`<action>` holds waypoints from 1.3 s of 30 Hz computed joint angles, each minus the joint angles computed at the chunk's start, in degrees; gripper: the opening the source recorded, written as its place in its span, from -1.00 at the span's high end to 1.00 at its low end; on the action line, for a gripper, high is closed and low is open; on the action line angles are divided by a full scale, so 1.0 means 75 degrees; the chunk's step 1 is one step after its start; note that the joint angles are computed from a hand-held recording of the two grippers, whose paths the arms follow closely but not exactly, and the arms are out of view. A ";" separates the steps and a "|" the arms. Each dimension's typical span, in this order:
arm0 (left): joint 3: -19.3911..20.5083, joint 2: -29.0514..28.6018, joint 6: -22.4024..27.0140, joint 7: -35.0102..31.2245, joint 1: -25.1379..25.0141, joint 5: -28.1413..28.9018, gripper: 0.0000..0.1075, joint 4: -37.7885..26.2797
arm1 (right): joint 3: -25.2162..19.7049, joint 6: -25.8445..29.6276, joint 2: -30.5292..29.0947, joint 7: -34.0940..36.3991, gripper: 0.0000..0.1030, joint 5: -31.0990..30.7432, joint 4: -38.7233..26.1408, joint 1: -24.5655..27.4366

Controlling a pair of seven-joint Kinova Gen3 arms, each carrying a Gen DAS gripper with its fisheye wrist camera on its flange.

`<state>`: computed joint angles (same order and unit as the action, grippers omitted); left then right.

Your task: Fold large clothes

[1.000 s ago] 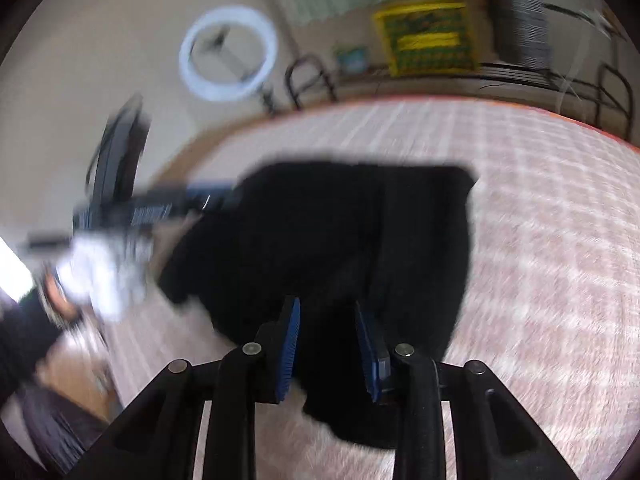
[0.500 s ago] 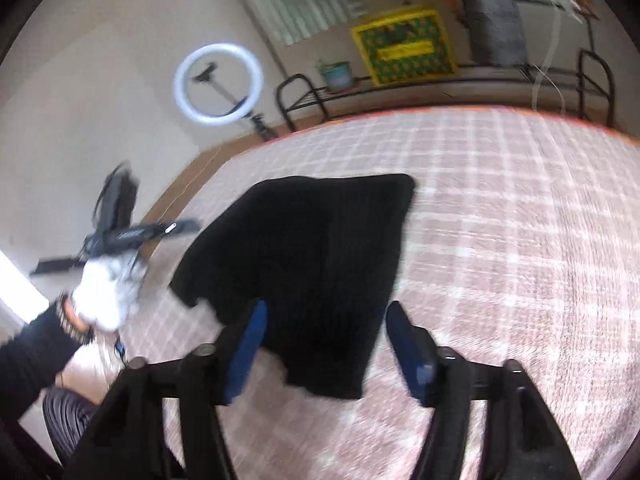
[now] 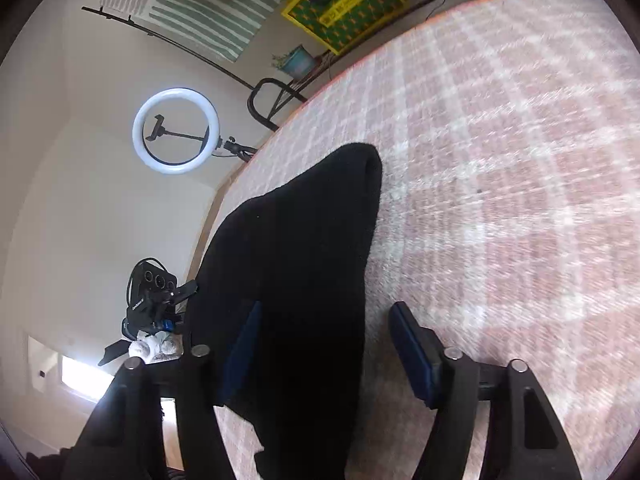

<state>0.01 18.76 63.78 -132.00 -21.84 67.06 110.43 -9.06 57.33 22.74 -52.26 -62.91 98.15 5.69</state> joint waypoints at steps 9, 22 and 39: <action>0.0198 -0.0108 -0.0859 0.0655 0.0606 -0.0323 0.31 -0.0308 | -0.0097 -0.0357 0.0096 -0.1052 0.07 0.0810 -0.0645 -0.0849; 0.0459 -0.1245 -0.2448 0.1681 0.1820 -0.1844 0.49 -0.0562 | -0.0132 -0.1170 -0.0720 -0.2425 0.53 0.2954 -0.1016 -0.1687; 0.0977 -0.0903 -0.2653 0.2565 0.2945 -0.2464 0.52 -0.1881 | 0.0554 -0.0682 -0.1955 -0.2028 0.56 0.3985 -0.1069 -0.1270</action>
